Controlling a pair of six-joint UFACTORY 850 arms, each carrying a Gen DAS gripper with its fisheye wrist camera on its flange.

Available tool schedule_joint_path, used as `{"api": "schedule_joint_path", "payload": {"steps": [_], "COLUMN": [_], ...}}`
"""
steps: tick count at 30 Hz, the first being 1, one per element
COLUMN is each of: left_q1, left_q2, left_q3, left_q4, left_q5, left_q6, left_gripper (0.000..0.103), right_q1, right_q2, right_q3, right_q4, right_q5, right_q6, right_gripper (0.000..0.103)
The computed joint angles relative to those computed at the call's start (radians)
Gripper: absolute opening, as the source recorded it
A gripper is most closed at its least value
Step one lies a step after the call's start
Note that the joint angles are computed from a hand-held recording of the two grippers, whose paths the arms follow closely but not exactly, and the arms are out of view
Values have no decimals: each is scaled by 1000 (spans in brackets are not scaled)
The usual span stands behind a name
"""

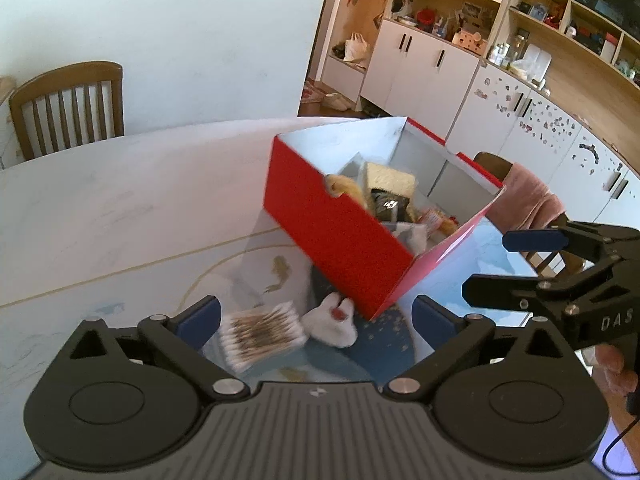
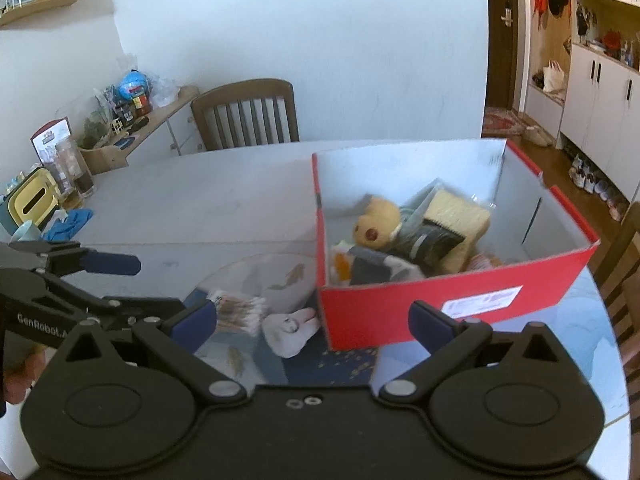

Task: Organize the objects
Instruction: 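Withdraw both tools from the red box toward the cotton swabs and bunny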

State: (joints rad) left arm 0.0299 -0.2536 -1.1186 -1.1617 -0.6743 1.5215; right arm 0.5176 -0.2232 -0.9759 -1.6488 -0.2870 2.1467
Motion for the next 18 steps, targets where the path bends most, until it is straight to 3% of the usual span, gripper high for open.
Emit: {"api": "schedule_joint_path", "payload": {"steps": [5,18], "left_q1": [37,46], "left_q2": [-26,-121], "left_q3": [-2,-21], "left_q4": [32,-25], "left_q5": [-20,68], "left_q6": [21,246], "left_gripper": [102,102], "right_q1": [13,36], "right_q2": [-42,-182], "right_q3": [-35,-131], "right_q4": [118,419], "right_q5": [6,-45], "right_q6": [-52,-117], "right_gripper": [102,100]}}
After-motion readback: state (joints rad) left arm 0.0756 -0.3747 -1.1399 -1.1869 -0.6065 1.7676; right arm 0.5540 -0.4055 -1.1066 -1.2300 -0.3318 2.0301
